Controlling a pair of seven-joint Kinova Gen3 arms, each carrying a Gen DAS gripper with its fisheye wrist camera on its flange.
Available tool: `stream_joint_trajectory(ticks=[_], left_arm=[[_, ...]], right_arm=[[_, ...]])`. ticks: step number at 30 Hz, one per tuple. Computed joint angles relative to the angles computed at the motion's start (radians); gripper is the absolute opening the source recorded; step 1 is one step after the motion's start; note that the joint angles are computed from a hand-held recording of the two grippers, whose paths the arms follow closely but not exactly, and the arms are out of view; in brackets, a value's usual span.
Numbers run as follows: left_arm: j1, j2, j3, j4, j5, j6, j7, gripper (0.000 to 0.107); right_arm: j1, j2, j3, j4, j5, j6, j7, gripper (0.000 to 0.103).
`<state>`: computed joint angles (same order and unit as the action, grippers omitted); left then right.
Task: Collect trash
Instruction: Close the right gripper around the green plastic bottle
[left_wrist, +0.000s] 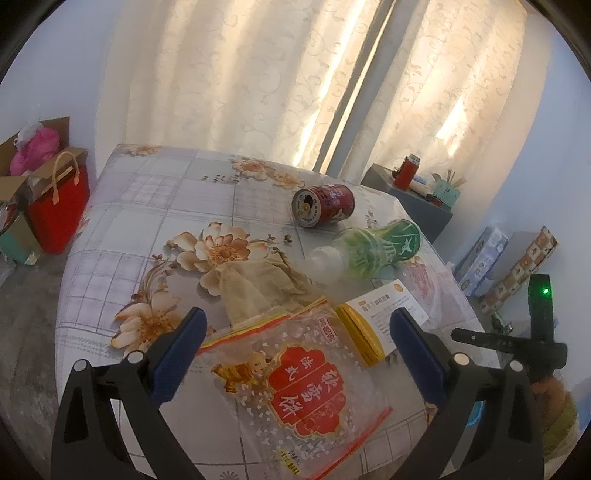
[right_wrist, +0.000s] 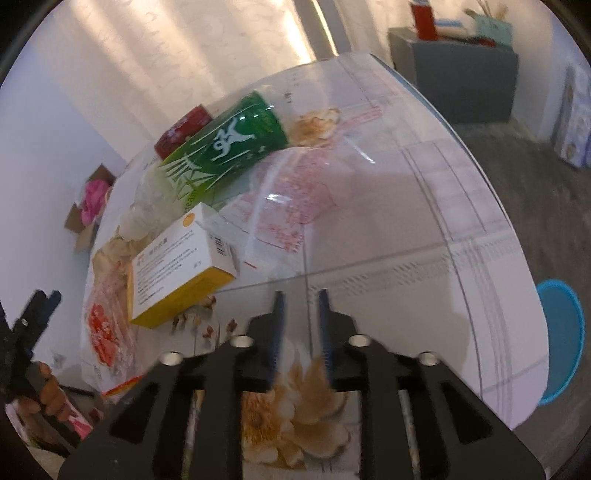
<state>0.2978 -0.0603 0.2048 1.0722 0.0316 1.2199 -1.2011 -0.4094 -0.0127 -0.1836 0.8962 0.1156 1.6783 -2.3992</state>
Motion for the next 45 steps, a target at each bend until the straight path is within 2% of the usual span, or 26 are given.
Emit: stream_joint_trajectory(ticks=[1, 3, 5, 8, 11, 13, 15, 17, 22, 23, 27, 36, 43, 45], left_arm=[[0.002, 0.000, 0.003, -0.003, -0.004, 0.001, -0.001, 0.097], [0.005, 0.003, 0.005, -0.008, -0.009, -0.001, -0.006, 0.097], [0.007, 0.004, 0.006, -0.008, -0.012, -0.004, -0.008, 0.097], [0.010, 0.005, 0.006, -0.003, -0.010, -0.007, -0.005, 0.097], [0.013, 0.003, 0.007, 0.000, -0.010, -0.007, 0.000, 0.097], [0.012, 0.000, 0.006, 0.004, -0.010, -0.013, -0.002, 0.097], [0.010, -0.009, 0.005, 0.011, -0.012, -0.018, 0.000, 0.097], [0.005, -0.018, 0.001, 0.018, -0.006, -0.021, 0.003, 0.097], [-0.015, -0.040, -0.011, 0.038, 0.017, -0.035, -0.006, 0.097], [-0.019, -0.042, -0.012, 0.040, 0.019, -0.035, -0.007, 0.097], [-0.035, -0.053, -0.024, 0.059, 0.049, -0.044, -0.012, 0.097], [-0.054, -0.064, -0.035, 0.073, 0.099, -0.056, -0.034, 0.097], [-0.063, -0.075, -0.038, 0.087, 0.114, -0.066, -0.039, 0.097], [-0.066, -0.077, -0.041, 0.092, 0.120, -0.067, -0.039, 0.097]], right_arm=[[0.007, -0.012, -0.011, -0.001, 0.015, -0.002, -0.012, 0.041], [0.000, -0.018, -0.032, -0.030, 0.063, 0.005, -0.025, 0.046], [0.011, -0.028, -0.030, -0.050, 0.047, -0.036, -0.021, 0.050], [0.128, -0.030, -0.074, -0.081, -0.062, -0.131, 0.023, 0.060], [0.263, 0.029, -0.151, -0.153, -0.184, -0.189, 0.062, 0.068], [0.351, 0.103, -0.214, -0.218, -0.265, -0.193, 0.026, 0.074], [0.390, 0.167, -0.222, -0.261, -0.347, -0.194, -0.025, 0.075], [0.354, 0.239, -0.157, -0.312, -0.410, -0.172, -0.102, 0.076], [0.295, 0.337, 0.049, -0.347, -0.607, -0.128, -0.252, 0.077], [0.289, 0.344, 0.069, -0.348, -0.625, -0.120, -0.272, 0.077], [0.285, 0.390, 0.061, -0.372, -0.627, -0.109, -0.372, 0.077], [0.240, 0.446, 0.061, -0.428, -0.554, -0.118, -0.469, 0.077], [0.192, 0.470, 0.057, -0.497, -0.506, -0.080, -0.512, 0.069], [0.182, 0.505, 0.061, -0.574, -0.500, -0.043, -0.518, 0.068]])
